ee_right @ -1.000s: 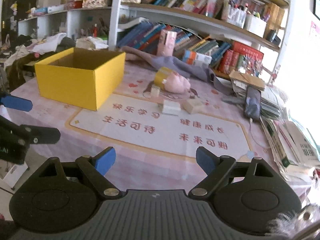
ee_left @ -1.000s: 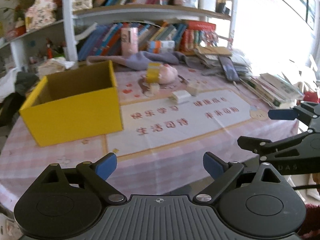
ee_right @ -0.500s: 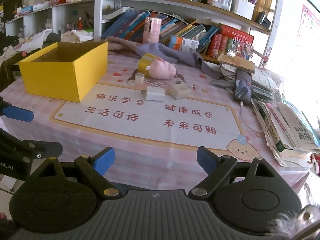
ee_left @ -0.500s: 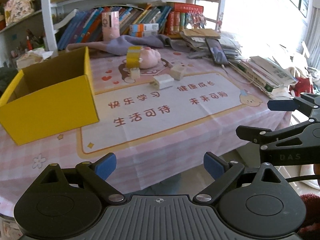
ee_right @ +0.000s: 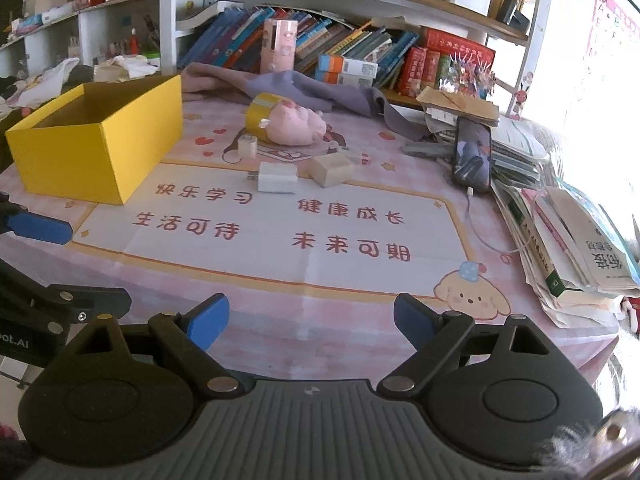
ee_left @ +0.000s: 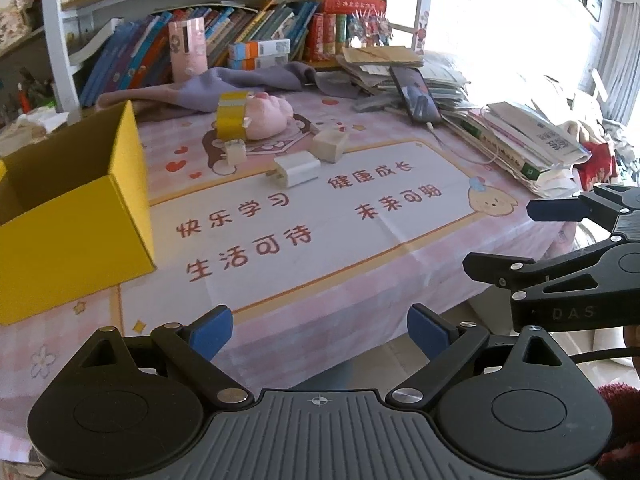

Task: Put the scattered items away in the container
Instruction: 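Grasp the white block with the right gripper while the left tool approaches the white charger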

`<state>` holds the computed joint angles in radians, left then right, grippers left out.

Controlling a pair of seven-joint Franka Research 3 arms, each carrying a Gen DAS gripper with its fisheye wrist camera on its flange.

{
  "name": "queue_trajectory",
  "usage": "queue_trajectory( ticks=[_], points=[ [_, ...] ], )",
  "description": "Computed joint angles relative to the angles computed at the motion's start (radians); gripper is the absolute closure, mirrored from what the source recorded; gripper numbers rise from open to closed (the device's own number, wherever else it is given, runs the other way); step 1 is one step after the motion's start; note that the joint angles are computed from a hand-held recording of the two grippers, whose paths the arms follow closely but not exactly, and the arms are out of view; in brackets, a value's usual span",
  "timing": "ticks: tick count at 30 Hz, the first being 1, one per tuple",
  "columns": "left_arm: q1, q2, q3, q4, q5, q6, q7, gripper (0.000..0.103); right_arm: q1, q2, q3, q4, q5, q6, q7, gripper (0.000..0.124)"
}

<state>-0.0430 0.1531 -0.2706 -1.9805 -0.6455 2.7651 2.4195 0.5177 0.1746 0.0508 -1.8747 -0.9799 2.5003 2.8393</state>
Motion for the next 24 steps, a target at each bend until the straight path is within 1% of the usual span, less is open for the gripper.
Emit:
queue_trajectory(
  ticks=[6, 10, 13, 20, 22, 24],
  points=[
    [-0.014, 0.083, -0.007, 0.092, 0.099, -0.019, -0.089, 0.007, -0.03, 0.025, -0.02, 0.014, 0.05, 0.047, -0.069, 0.035],
    [-0.024, 0.151, -0.011, 0.174, 0.208, -0.04, -0.195, 0.007, -0.056, 0.059, -0.041, 0.041, 0.117, 0.091, -0.15, 0.035],
    [-0.033, 0.206, -0.016, 0.242, 0.28, -0.037, -0.279, 0.007, -0.076, 0.087, -0.062, 0.067, 0.171, 0.134, -0.227, 0.035],
    [-0.099, 0.348, 0.023, 0.438, 0.502, -0.049, -0.548, 0.007, -0.138, 0.178, -0.09, 0.153, 0.395, 0.236, -0.494, 0.035],
    [-0.124, 0.392, 0.042, 0.5, 0.564, -0.049, -0.628, 0.007, -0.165, 0.211, -0.087, 0.19, 0.469, 0.264, -0.58, 0.035],
    [-0.15, 0.434, 0.062, 0.564, 0.623, -0.061, -0.708, 0.007, -0.202, 0.253, -0.07, 0.236, 0.552, 0.292, -0.682, 0.035]
  ],
)
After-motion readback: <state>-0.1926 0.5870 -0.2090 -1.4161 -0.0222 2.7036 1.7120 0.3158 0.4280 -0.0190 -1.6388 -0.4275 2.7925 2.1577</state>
